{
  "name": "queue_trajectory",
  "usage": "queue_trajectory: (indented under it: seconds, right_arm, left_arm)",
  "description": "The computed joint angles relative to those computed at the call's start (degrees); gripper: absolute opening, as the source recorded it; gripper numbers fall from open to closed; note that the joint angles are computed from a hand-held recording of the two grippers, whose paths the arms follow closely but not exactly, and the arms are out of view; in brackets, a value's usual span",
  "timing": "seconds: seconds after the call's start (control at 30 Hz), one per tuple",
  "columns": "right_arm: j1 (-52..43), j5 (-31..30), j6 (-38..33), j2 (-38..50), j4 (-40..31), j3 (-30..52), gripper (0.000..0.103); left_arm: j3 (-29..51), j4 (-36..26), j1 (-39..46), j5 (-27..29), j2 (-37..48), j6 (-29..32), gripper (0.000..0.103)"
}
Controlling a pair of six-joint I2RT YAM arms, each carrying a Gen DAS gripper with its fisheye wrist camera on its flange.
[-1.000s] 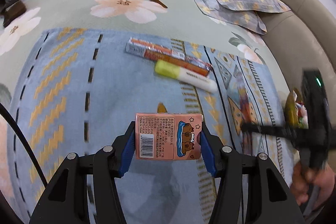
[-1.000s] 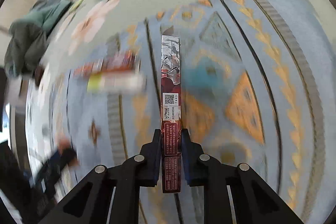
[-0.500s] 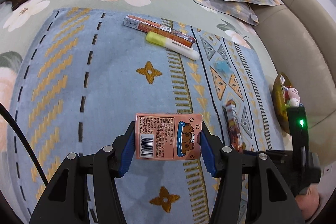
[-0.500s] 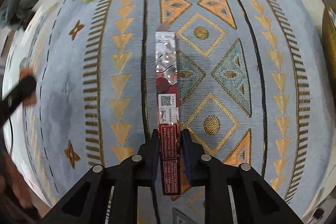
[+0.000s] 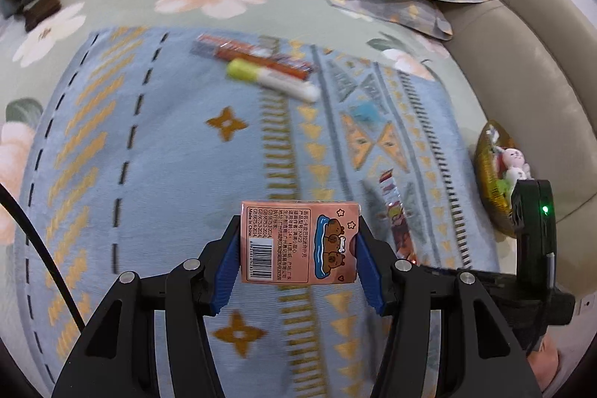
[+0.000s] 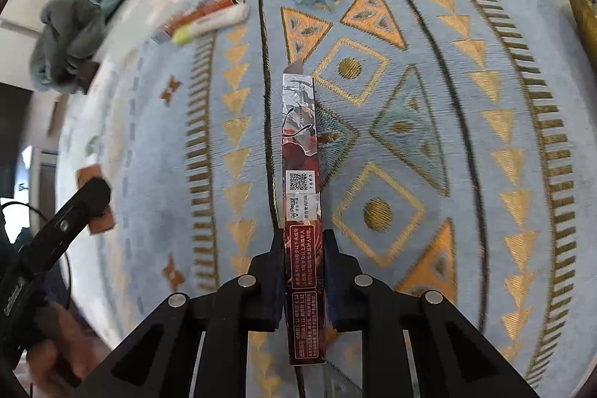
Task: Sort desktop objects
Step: 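Carry the snack box and candy bar over the gold bowl and release both, then withdraw both open tools from the bowl back over the rug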
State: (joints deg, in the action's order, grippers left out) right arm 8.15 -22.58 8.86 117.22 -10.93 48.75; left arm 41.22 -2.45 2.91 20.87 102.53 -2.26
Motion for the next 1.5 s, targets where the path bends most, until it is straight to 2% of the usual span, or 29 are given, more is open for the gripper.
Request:
queue_trajectory:
  seconds: [0.2, 0.37, 0.5, 0.6, 0.67, 0.83, 0.9, 0.93, 1.0, 1.1, 1.27, 1.5]
  right_arm:
    - [-8.9, -4.1, -10.8, -9.7, -7.4, -2.4, 0.017]
    - [-20.4, -4.9, -16.6, -13.6, -14.9, 1.9, 0.017]
    - [-31.8, -4.4, -19.7, -14.5, -20.6, 8.8, 0.017]
    - [-38.3, -2.4, -20.2, -11.2, -22.8, 17.7, 0.017]
    - [-39.6, -1.7, -18.8, -8.5, -22.6, 22.5, 0.017]
    - [-40.7, -0.3, -20.0, -4.6, -23.9, 30.8, 0.017]
    - [-40.6, 1.1, -21.0, -3.7, -23.9, 31.6, 0.019]
    - [-39.8, 2.9, -21.4, -3.2, -23.7, 31.6, 0.031]
    - [-41.1, 2.3, -22.6, -3.7, -22.8, 30.4, 0.038]
    - [-42.9, 1.5, -24.4, -3.7, -24.6, 29.7, 0.041]
    - [-42.2, 2.9, -27.2, -4.1, -26.2, 28.3, 0.041]
    - [-37.3, 4.4, -25.6, -7.6, -25.4, 25.1, 0.041]
  left_arm:
    - [1.0, 3.2, -12.0, -2.8, -0.6, -10.3, 0.053]
    - [9.0, 3.0, -24.3, -2.6, 4.7, -15.9, 0.053]
    - [20.1, 1.8, -32.8, -2.7, 10.6, -17.9, 0.053]
    - [31.4, -0.3, -37.7, -3.1, 16.9, -18.8, 0.053]
    - [39.2, -2.0, -39.8, -3.2, 21.1, -18.7, 0.053]
    - [51.6, -3.8, -42.4, -5.2, 27.9, -19.3, 0.053]
    - [54.9, -4.4, -42.5, -5.5, 30.1, -20.3, 0.061]
    - [57.7, -6.2, -42.5, -5.0, 32.3, -21.4, 0.074]
    - [62.2, -9.9, -41.9, -3.0, 35.9, -24.0, 0.077]
    - [59.2, -8.8, -41.2, -2.5, 35.2, -26.3, 0.077]
    - [53.9, -7.8, -40.4, -2.6, 32.0, -25.3, 0.077]
    - [44.9, -4.3, -37.3, -0.9, 26.8, -25.0, 0.077]
